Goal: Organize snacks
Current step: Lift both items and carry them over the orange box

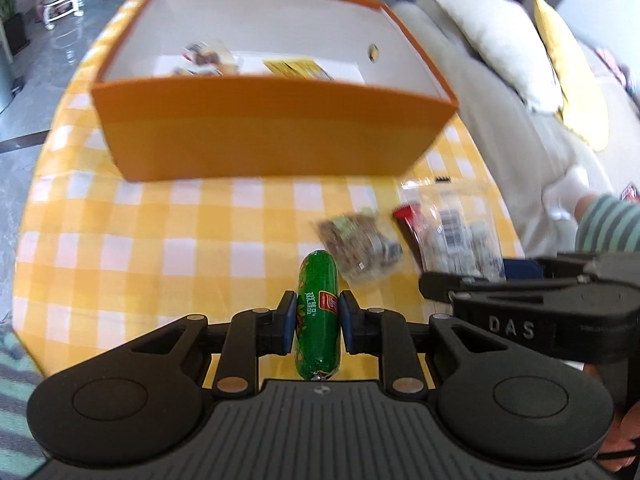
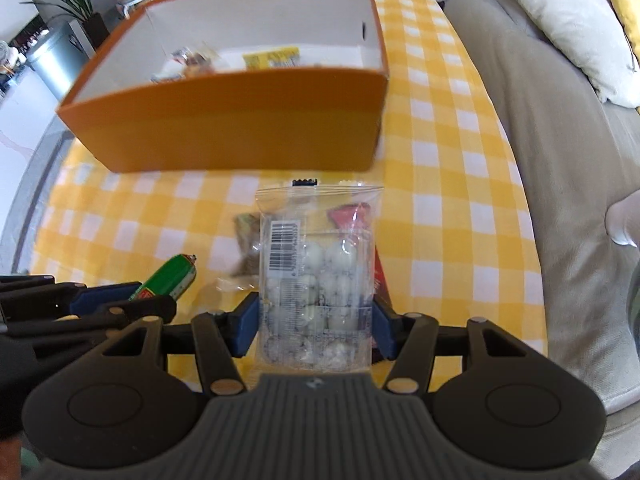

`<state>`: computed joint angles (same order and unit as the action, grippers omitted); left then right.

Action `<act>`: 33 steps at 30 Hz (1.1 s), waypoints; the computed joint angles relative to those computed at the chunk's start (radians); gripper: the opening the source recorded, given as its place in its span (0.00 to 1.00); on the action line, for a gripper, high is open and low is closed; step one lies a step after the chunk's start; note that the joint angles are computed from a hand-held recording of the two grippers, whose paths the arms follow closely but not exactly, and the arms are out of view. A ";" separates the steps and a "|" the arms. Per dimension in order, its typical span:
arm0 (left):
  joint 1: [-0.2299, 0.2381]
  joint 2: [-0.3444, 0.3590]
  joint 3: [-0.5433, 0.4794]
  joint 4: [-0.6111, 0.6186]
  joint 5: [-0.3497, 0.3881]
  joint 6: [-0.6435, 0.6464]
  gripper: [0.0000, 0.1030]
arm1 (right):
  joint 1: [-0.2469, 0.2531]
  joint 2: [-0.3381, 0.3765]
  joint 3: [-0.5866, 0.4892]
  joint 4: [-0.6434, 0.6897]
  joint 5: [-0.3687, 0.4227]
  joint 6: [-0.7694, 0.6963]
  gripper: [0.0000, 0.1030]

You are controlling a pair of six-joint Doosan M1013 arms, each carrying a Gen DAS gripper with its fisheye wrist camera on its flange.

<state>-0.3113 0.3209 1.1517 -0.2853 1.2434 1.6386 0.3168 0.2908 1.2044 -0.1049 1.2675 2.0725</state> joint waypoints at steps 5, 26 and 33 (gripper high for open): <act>0.021 0.002 -0.031 -0.025 -0.026 -0.030 0.24 | -0.006 -0.009 -0.013 0.044 -0.037 -0.015 0.53; 0.021 0.122 -0.314 -0.023 -0.066 -0.073 0.24 | -0.090 0.056 -0.241 0.200 -0.062 -0.288 0.53; -0.005 0.223 -0.475 0.073 -0.022 -0.070 0.24 | -0.116 0.150 -0.379 0.181 -0.039 -0.393 0.53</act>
